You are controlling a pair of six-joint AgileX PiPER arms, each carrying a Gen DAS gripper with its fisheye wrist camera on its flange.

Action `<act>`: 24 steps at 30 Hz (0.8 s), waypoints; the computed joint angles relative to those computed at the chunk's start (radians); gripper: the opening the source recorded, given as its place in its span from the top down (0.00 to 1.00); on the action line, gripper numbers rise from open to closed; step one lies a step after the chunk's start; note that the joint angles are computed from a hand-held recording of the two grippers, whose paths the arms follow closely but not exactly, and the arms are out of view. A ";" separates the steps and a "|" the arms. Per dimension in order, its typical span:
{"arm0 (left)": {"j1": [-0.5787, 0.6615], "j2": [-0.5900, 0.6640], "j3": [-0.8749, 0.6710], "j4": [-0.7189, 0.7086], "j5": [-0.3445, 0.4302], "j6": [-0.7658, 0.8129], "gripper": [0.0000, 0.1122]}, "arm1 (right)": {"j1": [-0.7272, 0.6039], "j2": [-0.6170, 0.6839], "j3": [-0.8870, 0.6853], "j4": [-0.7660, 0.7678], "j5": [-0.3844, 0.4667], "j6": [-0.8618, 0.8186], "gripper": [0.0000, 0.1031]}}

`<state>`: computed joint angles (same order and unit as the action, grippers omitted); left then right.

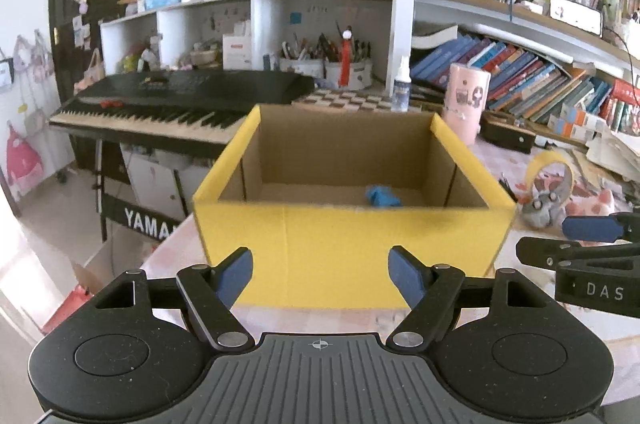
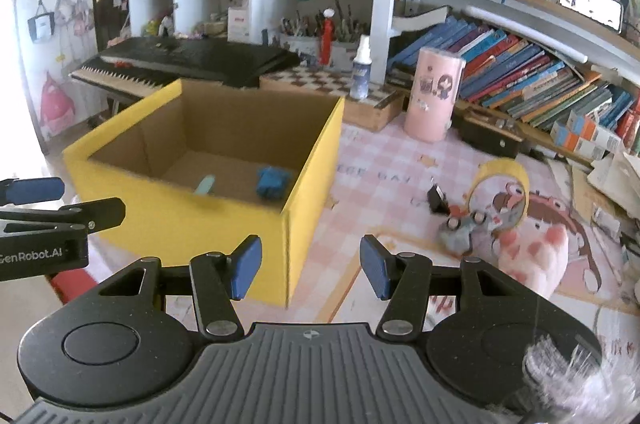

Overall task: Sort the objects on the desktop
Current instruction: 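Lift both open tools out of the box and back toward the table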

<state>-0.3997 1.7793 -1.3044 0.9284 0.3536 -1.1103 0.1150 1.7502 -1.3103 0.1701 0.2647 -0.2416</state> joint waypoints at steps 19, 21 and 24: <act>-0.095 -0.144 0.219 0.011 0.012 0.004 0.32 | 0.043 -0.223 0.342 -0.068 -0.068 0.092 0.49; -0.102 -0.156 0.235 -0.004 0.010 0.018 0.32 | 0.049 -0.244 0.373 -0.114 -0.072 0.142 0.49; -0.110 -0.167 0.252 -0.036 0.003 0.054 0.32 | 0.061 -0.271 0.413 -0.211 -0.080 0.248 0.48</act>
<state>-0.5097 1.6124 -1.0526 0.8923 0.3564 -1.0562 0.1756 1.4793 -0.8976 -0.0405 0.1850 0.0060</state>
